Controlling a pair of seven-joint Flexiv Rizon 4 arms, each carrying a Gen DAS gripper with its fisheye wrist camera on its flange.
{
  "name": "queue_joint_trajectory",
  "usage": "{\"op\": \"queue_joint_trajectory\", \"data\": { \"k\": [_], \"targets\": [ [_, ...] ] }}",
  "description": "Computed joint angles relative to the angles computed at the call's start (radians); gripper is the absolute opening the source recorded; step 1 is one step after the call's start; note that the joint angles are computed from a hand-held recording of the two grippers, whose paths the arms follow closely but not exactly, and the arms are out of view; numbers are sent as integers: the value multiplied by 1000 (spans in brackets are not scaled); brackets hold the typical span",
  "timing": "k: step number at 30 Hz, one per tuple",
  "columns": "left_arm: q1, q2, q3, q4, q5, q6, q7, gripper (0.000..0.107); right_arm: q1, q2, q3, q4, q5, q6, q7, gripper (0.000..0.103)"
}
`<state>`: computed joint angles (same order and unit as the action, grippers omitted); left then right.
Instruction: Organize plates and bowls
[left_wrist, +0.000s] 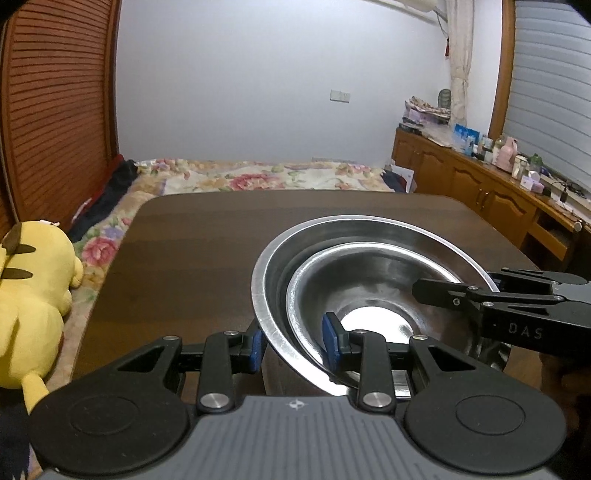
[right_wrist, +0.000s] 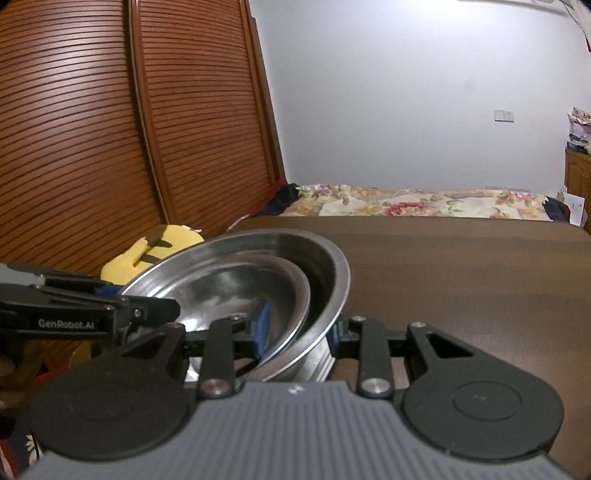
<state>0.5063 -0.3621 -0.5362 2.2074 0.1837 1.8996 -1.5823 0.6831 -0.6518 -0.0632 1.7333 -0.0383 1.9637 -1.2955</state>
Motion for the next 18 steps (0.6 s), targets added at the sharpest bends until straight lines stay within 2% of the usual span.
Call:
{"op": "queue_joint_trajectory", "data": {
  "k": [4, 13, 18],
  "targets": [
    [15, -12, -15, -3, 4, -5, 8, 34, -8, -7, 8, -12, -1, -20, 17, 33],
    [-85, -12, 97, -10, -23, 20, 3, 33, -56, -19, 59, -16, -60, -31, 39, 33],
    [-138, -7, 152, -12, -35, 28, -8, 34, -110, -10, 110, -14, -121, -57, 55, 37]
  ]
}}
